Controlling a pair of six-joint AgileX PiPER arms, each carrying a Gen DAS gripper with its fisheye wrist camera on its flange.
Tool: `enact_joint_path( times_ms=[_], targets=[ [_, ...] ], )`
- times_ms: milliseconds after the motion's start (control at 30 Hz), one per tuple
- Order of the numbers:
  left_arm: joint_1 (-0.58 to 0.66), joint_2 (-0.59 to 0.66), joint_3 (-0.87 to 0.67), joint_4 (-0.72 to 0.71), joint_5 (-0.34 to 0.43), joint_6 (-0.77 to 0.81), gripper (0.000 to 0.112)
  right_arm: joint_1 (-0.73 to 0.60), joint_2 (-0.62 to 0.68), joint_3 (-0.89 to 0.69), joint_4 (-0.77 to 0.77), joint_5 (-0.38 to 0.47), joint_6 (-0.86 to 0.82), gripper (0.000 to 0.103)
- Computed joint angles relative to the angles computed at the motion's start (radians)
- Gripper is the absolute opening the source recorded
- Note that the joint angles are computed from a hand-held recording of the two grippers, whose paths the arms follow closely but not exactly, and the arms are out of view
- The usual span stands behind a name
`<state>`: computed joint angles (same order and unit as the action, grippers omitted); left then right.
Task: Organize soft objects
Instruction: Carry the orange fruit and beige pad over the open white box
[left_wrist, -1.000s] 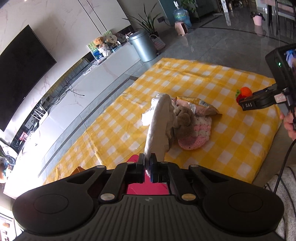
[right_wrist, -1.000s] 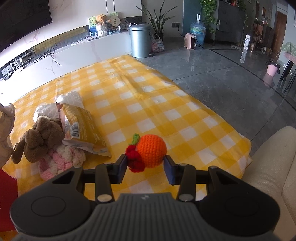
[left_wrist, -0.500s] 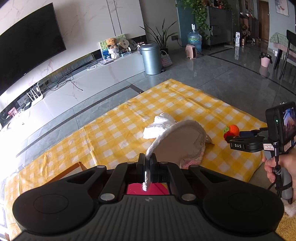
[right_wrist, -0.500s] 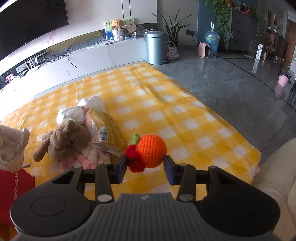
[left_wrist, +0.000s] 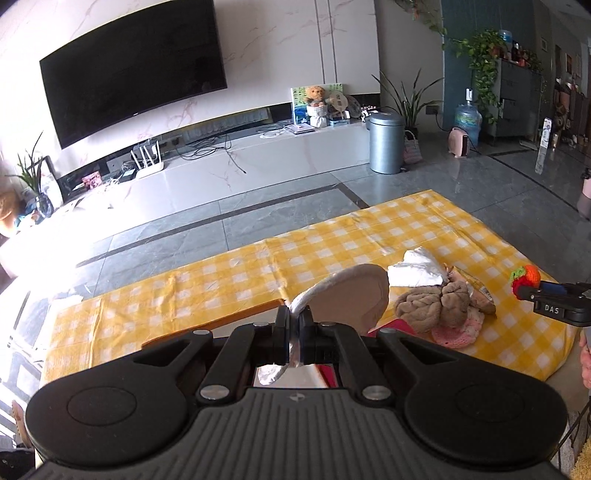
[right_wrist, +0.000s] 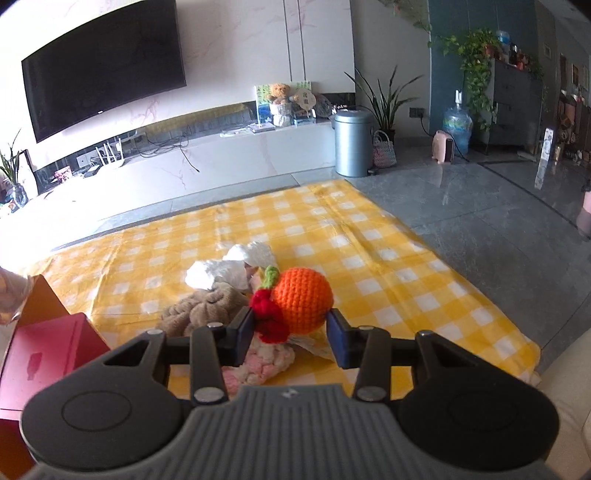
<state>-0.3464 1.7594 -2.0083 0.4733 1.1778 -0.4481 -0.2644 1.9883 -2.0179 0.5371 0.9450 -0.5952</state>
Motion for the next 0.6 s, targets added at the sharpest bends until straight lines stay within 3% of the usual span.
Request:
enact_joint_path(
  times_ms=[100, 300, 500, 600],
  targets=[
    [0.043, -0.061, 0.100, 0.010, -0.034, -0.023, 0.005, 0.010, -0.063, 0.062, 0.063, -0.022, -0.026, 0.043],
    [0.112, -0.155, 0.284, 0.039, -0.122, -0.099, 0.005, 0.045, -0.217, 0.201, 0.293, -0.019, -0.231, 0.043],
    [0.175, -0.165, 0.329, 0.047, -0.189, -0.134, 0.005, 0.202, -0.317, 0.325, 0.309, -0.028, -0.374, 0.043],
    [0.215, -0.211, 0.399, 0.026, -0.299, -0.165, 0.005, 0.294, -0.344, 0.381, 0.292, -0.043, -0.371, 0.043]
  ],
)
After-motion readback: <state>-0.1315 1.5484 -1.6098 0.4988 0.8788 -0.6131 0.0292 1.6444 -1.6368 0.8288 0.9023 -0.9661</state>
